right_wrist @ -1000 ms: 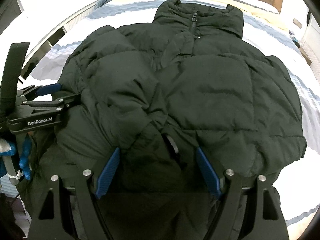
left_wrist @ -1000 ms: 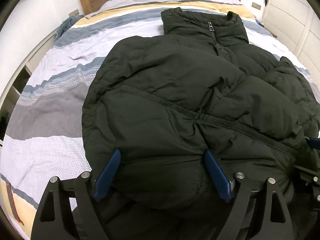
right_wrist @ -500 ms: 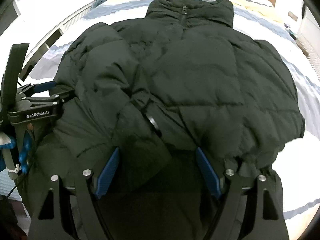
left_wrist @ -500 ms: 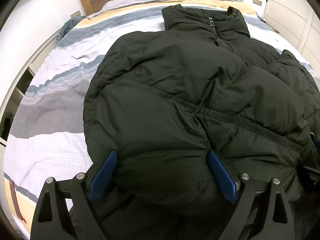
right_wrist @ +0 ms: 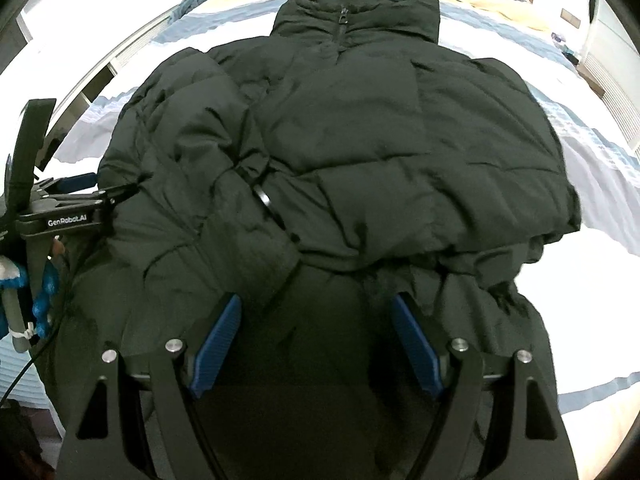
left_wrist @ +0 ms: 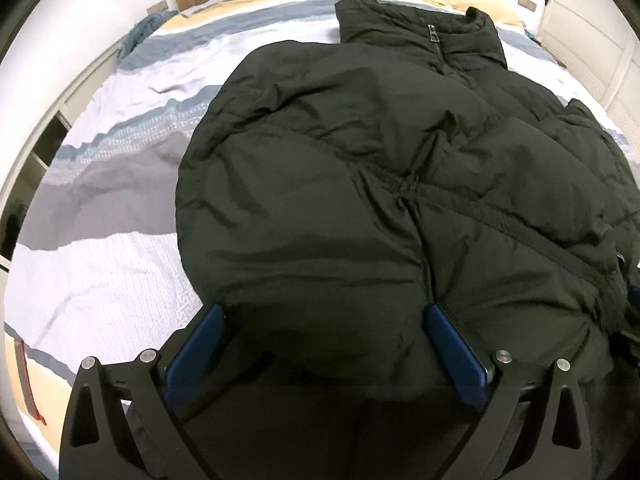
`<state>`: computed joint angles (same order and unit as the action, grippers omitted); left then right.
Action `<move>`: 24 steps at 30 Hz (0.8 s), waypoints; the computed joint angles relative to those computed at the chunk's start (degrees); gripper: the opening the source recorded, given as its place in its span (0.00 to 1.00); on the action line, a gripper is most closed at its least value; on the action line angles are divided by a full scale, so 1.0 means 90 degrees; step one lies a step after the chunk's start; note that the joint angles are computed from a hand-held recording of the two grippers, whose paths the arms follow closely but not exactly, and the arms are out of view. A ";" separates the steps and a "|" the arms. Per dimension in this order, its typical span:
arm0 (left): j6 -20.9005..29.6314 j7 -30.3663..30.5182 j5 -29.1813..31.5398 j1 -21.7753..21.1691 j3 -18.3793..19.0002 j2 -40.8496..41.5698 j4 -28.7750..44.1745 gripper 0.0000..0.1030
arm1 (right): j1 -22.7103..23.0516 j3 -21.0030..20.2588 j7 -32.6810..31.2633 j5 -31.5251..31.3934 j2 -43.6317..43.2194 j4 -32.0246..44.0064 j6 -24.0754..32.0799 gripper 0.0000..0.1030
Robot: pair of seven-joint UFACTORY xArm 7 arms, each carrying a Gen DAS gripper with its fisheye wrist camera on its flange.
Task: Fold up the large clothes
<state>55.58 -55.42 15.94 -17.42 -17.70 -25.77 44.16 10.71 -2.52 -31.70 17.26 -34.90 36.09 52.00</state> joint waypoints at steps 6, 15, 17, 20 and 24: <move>0.0294 0.0331 -0.0260 -0.0035 0.0149 -0.0585 -0.0132 0.99 | -0.0199 -0.0254 -0.0167 -0.0003 0.0102 0.0356 0.0230 0.75; 0.0444 0.1019 0.0042 0.0635 0.0448 -0.0928 0.0343 0.99 | -0.0448 -0.0541 -0.0561 0.0531 0.1286 0.1739 0.0012 0.75; 0.0124 0.1243 0.0086 0.0861 0.0607 -0.0585 0.0649 0.99 | -0.0478 -0.0500 -0.0601 0.0774 0.1919 0.2299 -0.0248 0.75; -0.0391 0.1627 0.0161 0.1154 0.0839 0.0146 0.1263 0.99 | -0.0566 -0.0368 -0.0601 0.1171 0.2814 0.3164 -0.0472 0.75; -0.0947 0.2245 -0.0183 0.1333 0.1254 0.1533 0.2438 0.99 | -0.0793 -0.0069 -0.0460 0.1635 0.4118 0.4608 -0.0507 0.75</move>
